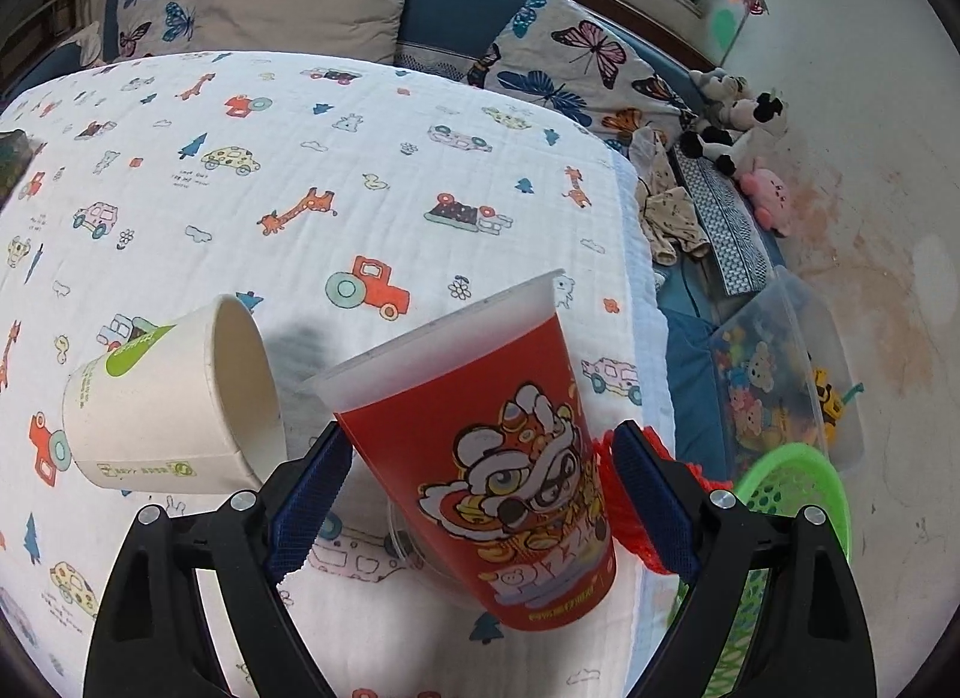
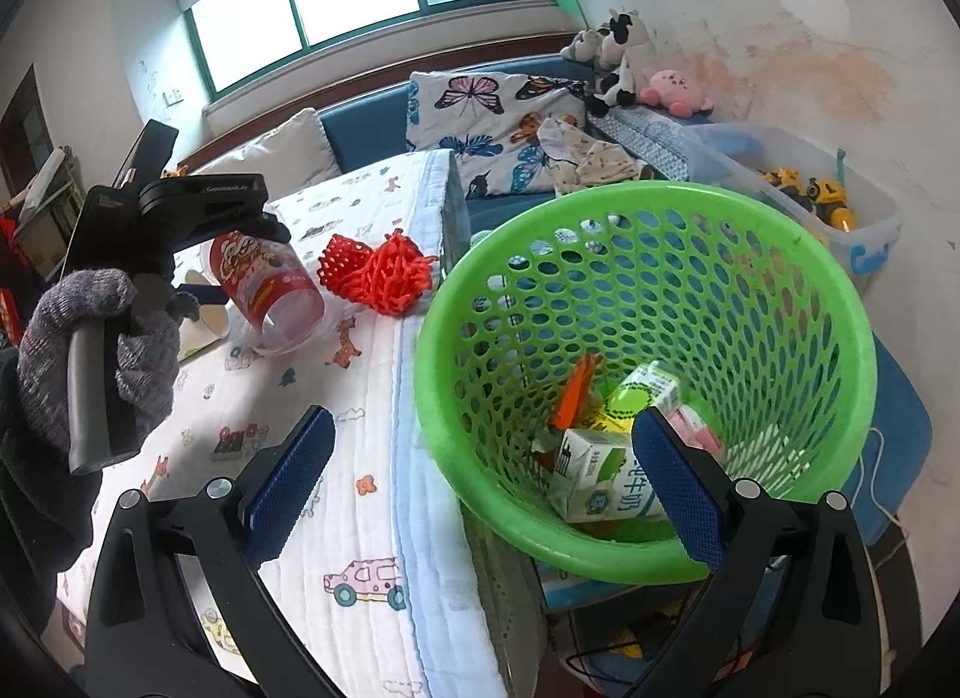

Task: Collect trash
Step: 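Lift the red cup with the left gripper while the right grasps the red mesh net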

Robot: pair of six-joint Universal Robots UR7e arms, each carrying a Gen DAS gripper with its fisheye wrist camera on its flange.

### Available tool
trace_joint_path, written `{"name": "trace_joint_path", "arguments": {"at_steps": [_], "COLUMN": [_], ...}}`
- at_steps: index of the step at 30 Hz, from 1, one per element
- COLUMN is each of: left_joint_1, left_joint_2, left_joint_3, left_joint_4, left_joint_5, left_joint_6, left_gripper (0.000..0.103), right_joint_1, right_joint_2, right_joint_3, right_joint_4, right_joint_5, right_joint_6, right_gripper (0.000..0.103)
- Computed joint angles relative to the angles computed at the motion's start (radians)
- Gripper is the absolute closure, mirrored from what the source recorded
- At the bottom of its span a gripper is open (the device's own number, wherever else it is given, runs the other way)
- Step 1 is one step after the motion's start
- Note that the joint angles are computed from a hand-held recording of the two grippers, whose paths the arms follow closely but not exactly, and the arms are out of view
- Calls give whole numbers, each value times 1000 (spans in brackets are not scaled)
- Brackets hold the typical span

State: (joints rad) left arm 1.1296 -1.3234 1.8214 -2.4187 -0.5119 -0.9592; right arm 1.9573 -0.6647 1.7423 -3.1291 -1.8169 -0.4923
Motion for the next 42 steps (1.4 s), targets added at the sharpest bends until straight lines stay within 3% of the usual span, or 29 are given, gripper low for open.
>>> {"name": "trace_joint_path", "arguments": {"at_steps": [3, 9, 20, 32, 42], "left_joint_1": [3, 1, -70, -120, -135], "left_joint_2": [2, -3, -76, -237, -331], "left_joint_3": [-3, 19, 106, 218, 278], "left_joint_4": [5, -74, -225, -121, -52], "left_joint_5": [3, -6, 19, 20, 25], "left_joint_6": [-5, 35, 175, 146, 104], "left_gripper": [24, 27, 29, 29, 29], "right_joint_1": [1, 1, 21, 55, 79], "right_joint_2": [3, 4, 37, 163, 293], "right_joint_3": [-4, -7, -68, -300, -506], "right_joint_4": [3, 16, 81, 278, 427], "right_joint_5": [-4, -3, 9, 44, -9], "right_joint_6": [0, 3, -9, -39, -101], "right_gripper": [4, 4, 5, 14, 21]}}
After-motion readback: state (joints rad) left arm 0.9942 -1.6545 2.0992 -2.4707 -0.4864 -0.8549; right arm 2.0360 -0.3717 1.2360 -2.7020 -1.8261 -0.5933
